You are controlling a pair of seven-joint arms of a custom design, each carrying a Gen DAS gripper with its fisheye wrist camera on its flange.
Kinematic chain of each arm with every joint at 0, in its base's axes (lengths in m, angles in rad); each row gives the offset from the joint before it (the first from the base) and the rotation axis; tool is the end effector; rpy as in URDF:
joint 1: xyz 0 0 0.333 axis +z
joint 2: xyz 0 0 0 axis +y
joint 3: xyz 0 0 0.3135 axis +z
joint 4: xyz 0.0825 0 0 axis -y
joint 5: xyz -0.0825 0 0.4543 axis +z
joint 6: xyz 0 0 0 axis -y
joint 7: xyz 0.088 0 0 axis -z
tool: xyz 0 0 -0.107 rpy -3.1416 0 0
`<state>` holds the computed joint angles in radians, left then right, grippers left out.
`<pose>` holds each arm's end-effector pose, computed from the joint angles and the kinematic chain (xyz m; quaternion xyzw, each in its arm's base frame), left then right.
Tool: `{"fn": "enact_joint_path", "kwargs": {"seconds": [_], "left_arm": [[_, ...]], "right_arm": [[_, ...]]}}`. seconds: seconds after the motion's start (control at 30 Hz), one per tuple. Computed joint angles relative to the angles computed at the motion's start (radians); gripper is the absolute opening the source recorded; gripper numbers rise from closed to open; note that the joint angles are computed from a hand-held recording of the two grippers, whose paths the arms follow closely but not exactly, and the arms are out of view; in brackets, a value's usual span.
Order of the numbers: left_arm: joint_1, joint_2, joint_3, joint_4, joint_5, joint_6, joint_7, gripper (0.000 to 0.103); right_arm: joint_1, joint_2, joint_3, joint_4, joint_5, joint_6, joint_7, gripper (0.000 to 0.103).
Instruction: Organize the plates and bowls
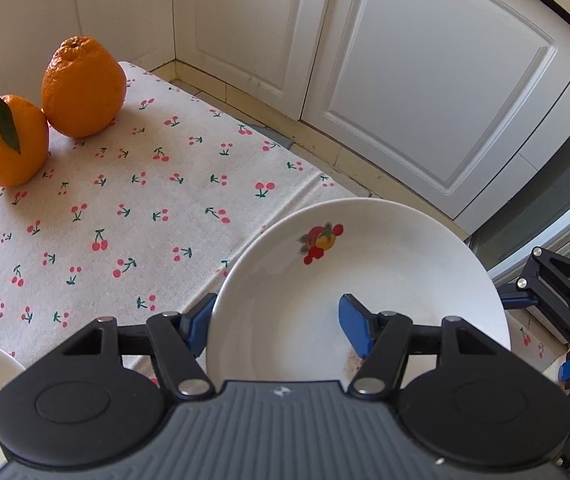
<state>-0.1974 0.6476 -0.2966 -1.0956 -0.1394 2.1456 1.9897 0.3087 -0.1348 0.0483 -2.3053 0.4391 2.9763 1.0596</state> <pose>0.7673 -0.3336 0.4895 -0.3786 0.8894 -0.2534 0.0371 0.5682 0.1811 0.4505 -0.7805 0.4805 -0.2168 0.3360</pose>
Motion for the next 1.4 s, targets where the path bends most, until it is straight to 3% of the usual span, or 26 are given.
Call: {"fn": "enact_joint_path", "kwargs": {"seconds": [0.5,0.67,0.8,1.0,1.23,1.4], "left_arm": [[-0.008,0.034,0.003,0.041,0.011,-0.002,-0.014,0.064],[-0.007,-0.004,0.005,-0.010,0.017,0.040,-0.021,0.077],[0.005,-0.076,0.002,-0.098,0.015,0.100,-0.021,0.080],[0.028,-0.231,0.006,-0.283,0.001,0.202,-0.041,0.081],[0.048,-0.510,0.019,-0.615,-0.064,0.370,-0.044,0.086],[0.018,-0.710,0.061,-0.861,-0.093,0.489,-0.058,0.087]], "right_arm": [[-0.013,0.026,0.010,0.020,-0.022,0.010,0.042,0.097],[-0.019,0.019,0.016,0.013,-0.058,0.012,0.088,0.099],[-0.009,-0.011,0.011,-0.007,-0.031,0.022,0.097,0.103],[-0.059,-0.095,0.079,-0.079,-0.167,0.061,0.307,0.103],[-0.269,-0.215,0.305,-0.152,-0.435,0.077,0.708,0.103],[-0.188,-0.250,0.247,-0.190,-0.436,0.063,0.742,0.103]]}}
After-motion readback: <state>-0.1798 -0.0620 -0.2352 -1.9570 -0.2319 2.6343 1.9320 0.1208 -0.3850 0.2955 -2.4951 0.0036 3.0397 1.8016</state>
